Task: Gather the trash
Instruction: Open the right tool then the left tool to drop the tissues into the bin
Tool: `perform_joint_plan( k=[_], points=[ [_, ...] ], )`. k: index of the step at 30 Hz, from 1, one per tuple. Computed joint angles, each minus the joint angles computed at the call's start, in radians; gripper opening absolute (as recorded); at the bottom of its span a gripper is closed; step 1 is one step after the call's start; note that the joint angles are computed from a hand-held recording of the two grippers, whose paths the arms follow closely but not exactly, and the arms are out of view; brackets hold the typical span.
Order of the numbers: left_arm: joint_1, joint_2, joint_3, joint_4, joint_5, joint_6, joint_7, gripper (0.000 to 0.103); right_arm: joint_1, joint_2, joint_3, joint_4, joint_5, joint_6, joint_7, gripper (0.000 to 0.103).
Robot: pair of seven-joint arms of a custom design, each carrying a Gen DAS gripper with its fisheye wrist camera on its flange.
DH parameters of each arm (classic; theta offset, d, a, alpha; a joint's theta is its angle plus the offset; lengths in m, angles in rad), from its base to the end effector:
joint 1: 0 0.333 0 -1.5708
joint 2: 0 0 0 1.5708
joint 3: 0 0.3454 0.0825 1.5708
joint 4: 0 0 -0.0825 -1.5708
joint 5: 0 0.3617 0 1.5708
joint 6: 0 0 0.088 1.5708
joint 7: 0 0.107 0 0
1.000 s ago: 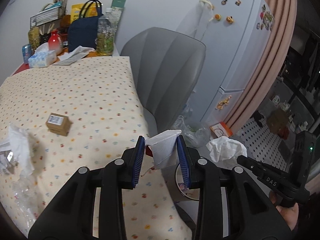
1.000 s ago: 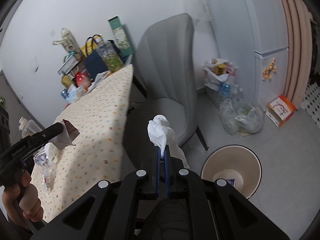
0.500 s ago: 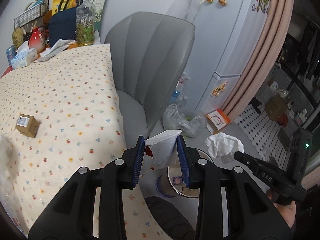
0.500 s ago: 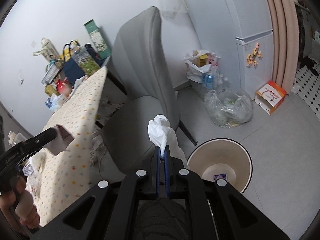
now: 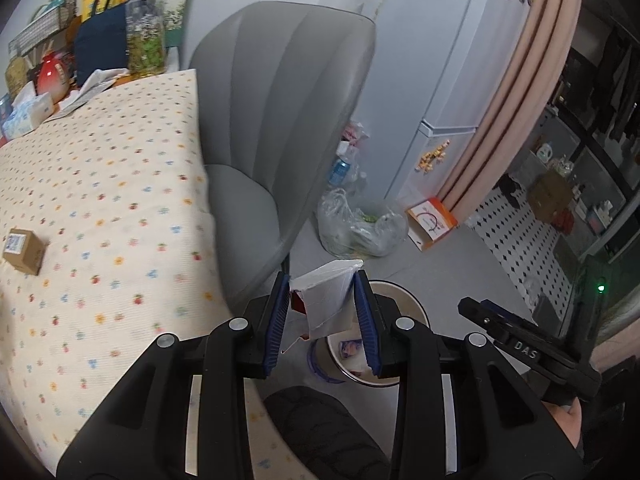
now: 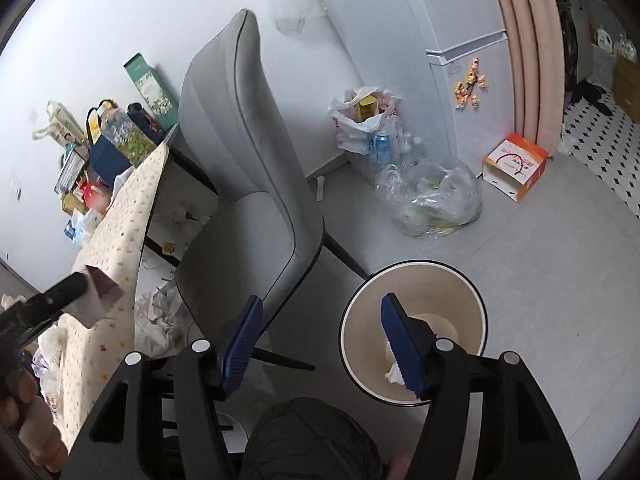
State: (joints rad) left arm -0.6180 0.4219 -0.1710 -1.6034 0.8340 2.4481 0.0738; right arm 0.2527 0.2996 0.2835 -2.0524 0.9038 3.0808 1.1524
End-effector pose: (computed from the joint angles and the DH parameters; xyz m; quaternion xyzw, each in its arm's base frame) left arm 0.5086 -0.4831 0.4719 -0.7242 0.5929 -0.2893 0.2008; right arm 0.5630 0.2449 0.4007 -0.6632 0.6464 -0.0452 0.3745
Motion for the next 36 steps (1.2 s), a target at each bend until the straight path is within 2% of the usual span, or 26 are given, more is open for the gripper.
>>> perform_joint_plan(
  k=[8, 15, 23, 25, 27, 28, 30, 33, 36],
  points=[
    [-0.021, 0.132, -0.006, 0.177, -0.085, -0.021, 0.146, 0.033, -0.051, -0.071, 0.022, -0.047, 0.151, 0.016, -0.131, 0.062],
    [-0.067, 0.273, 0.011, 0.399, -0.181, -0.062, 0.3, 0.033, -0.022, -0.124, -0.045, -0.081, 0.266, 0.015, -0.212, 0.064],
    [-0.135, 0.51, 0.047, 0.802, -0.318, -0.173, 0.487, 0.034, -0.005, -0.172, -0.115, -0.128, 0.293, 0.034, -0.205, 0.064],
    [-0.151, 0.55, 0.066, 0.878, -0.344, -0.197, 0.51, 0.039, -0.001, -0.179, -0.126, -0.135, 0.283, 0.043, -0.186, 0.066],
    [-0.164, 0.568, 0.087, 0.916, -0.357, -0.206, 0.516, 0.079, -0.001, -0.185, -0.131, -0.14, 0.281, 0.051, -0.179, 0.07],
    [-0.172, 0.552, 0.105, 0.888, -0.345, -0.183, 0.498, 0.085, 0.001, -0.186, -0.133, -0.141, 0.274, 0.055, -0.17, 0.07],
    [-0.184, 0.531, 0.13, 0.858, -0.319, -0.165, 0.477, 0.091, 0.0, -0.191, -0.132, -0.142, 0.276, 0.059, -0.172, 0.071],
    [-0.183, 0.511, 0.135, 0.836, -0.306, -0.16, 0.462, 0.092, 0.009, -0.194, -0.13, -0.142, 0.257, 0.076, -0.165, 0.076],
    [-0.173, 0.431, 0.138, 0.702, -0.275, -0.101, 0.399, 0.092, 0.017, -0.197, -0.122, -0.142, 0.239, 0.101, -0.154, 0.083]
  ],
)
